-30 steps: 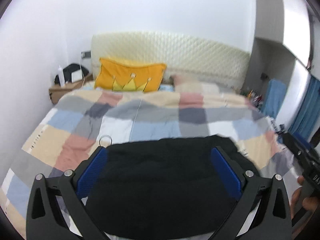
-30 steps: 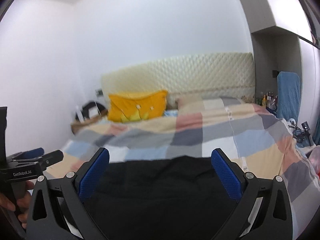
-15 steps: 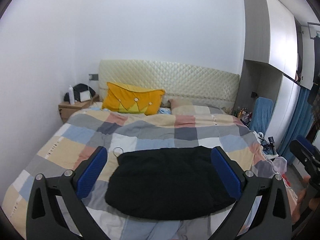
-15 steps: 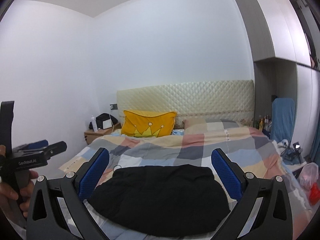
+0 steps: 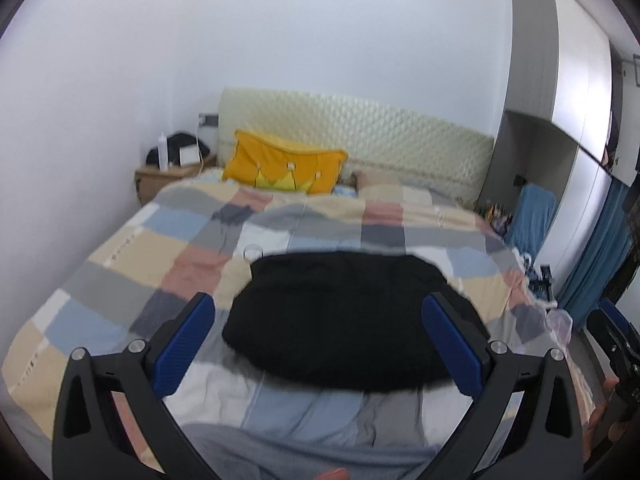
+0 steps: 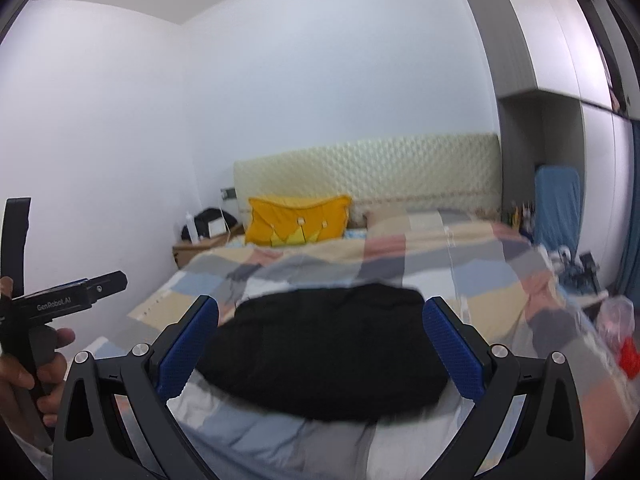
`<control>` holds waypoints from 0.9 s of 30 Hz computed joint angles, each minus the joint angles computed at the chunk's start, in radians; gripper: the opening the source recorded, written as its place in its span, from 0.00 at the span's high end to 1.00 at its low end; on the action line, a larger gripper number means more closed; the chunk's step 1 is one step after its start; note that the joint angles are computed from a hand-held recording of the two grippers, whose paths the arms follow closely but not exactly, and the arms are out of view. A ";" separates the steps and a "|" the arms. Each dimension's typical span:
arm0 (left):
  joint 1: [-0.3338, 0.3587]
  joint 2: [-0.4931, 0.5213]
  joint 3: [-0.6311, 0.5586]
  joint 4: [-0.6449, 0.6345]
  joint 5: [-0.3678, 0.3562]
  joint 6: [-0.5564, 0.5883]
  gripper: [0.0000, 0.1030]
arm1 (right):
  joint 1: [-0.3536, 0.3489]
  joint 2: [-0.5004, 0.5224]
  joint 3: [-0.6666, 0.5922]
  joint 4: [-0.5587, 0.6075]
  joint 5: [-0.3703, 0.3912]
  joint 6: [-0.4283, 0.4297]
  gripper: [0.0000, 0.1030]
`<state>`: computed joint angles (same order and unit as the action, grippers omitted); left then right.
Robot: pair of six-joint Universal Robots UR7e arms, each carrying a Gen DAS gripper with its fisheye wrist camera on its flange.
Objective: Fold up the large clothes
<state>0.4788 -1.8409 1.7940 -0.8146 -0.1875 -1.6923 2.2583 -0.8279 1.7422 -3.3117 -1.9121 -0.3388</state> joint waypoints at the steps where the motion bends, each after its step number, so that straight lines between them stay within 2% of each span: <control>1: 0.002 -0.004 0.016 -0.007 -0.014 -0.002 0.00 | -0.002 -0.004 0.015 0.002 -0.010 0.004 0.00; 4: 0.010 -0.002 0.053 0.017 -0.053 -0.043 0.00 | -0.011 -0.008 0.062 -0.009 -0.048 0.010 0.00; 7: 0.029 -0.025 0.124 -0.145 -0.100 0.084 0.00 | -0.017 -0.008 0.100 -0.024 -0.075 0.012 0.00; 13: 0.012 -0.026 0.158 -0.082 -0.127 0.015 0.00 | -0.025 -0.010 0.152 -0.033 -0.101 0.021 0.00; 16: 0.010 -0.037 0.174 -0.117 -0.141 0.041 0.00 | -0.024 -0.007 0.167 -0.048 -0.110 0.010 0.00; 27: 0.012 -0.035 0.178 -0.109 -0.157 0.030 0.00 | -0.020 0.005 0.164 -0.048 -0.121 0.006 0.00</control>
